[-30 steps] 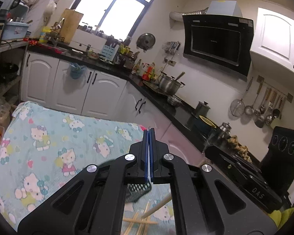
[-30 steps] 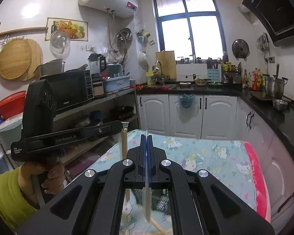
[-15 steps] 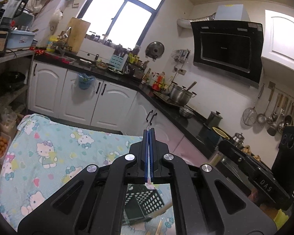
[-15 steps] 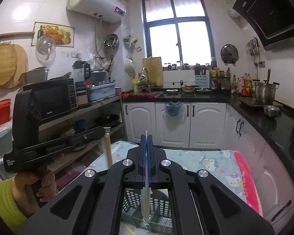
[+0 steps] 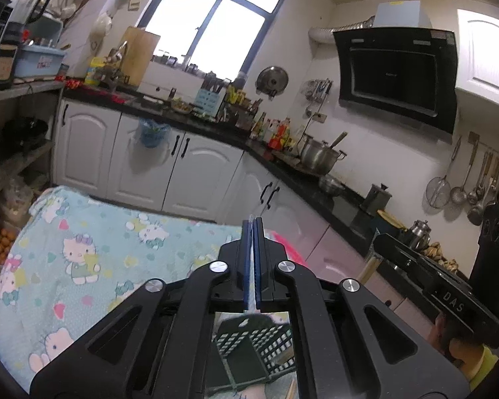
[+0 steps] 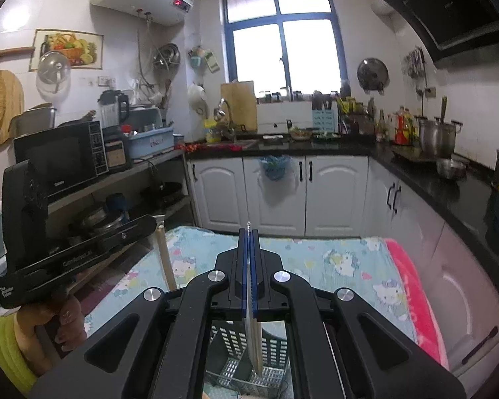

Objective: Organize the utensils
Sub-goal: 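Lift both held chopsticks over the green caddy and open both tools to drop them in, then withdraw both open tools from the caddy back toward the chopstick pile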

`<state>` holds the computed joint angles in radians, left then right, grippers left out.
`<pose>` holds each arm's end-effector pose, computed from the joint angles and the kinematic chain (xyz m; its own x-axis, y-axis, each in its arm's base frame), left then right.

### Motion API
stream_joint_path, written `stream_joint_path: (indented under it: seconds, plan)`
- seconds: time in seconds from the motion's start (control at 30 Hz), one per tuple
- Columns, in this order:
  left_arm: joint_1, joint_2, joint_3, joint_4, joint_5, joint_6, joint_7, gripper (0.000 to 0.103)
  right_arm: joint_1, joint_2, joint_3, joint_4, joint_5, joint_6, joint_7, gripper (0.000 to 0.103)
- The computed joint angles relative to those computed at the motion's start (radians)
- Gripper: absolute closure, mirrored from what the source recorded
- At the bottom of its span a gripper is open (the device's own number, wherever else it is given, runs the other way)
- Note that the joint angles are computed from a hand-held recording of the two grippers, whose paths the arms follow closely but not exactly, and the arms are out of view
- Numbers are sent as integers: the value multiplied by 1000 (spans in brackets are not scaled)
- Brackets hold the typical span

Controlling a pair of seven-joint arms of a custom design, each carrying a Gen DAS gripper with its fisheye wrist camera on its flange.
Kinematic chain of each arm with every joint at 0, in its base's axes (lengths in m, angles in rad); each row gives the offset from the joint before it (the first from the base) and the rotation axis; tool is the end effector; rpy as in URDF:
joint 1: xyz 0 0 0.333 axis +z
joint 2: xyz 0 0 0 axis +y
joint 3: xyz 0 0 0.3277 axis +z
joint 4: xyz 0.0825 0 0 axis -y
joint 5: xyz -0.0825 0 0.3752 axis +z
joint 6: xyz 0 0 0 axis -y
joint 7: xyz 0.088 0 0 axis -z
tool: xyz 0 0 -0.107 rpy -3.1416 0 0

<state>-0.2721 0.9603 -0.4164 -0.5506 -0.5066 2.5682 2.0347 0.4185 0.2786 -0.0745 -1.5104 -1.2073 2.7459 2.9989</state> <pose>0.7534 -0.3157 0.5964 -0.6581 -0.6410 0.3950 -0.4801 -0.0469 -0.8760 0.6305 0.2737 0.6095 -0.0812 -0.9929 -0.0865 -0.3189 0.1081 -0.9416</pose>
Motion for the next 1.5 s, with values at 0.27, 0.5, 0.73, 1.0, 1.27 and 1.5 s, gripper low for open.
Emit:
stream_joint_path:
  seconds: [0.27, 0.5, 0.73, 1.0, 1.27, 1.5]
  plan:
    - [74, -162, 3, -316, -55, 102, 60, 68, 16, -5, -11, -43, -34, -14, 93, 60]
    - [146, -324, -40, -582, -161, 230, 166, 21, 6, -69, 18, -125, -108, -39, 176, 45]
    - [210, -467, -79, -778, -316, 302, 290, 11, -17, -130, 66, -195, -159, -57, 225, 37]
    - [238, -594, -63, -942, -515, 327, 422, 11, -25, -204, 127, -282, -222, -107, 261, 31]
    - [237, -706, -14, -1088, -731, 309, 557, 11, -29, -251, 168, -355, -248, -113, 314, 31]
    - [205, -783, 53, -1184, -881, 270, 670, 11, -29, -277, 192, -402, -237, -127, 308, 31]
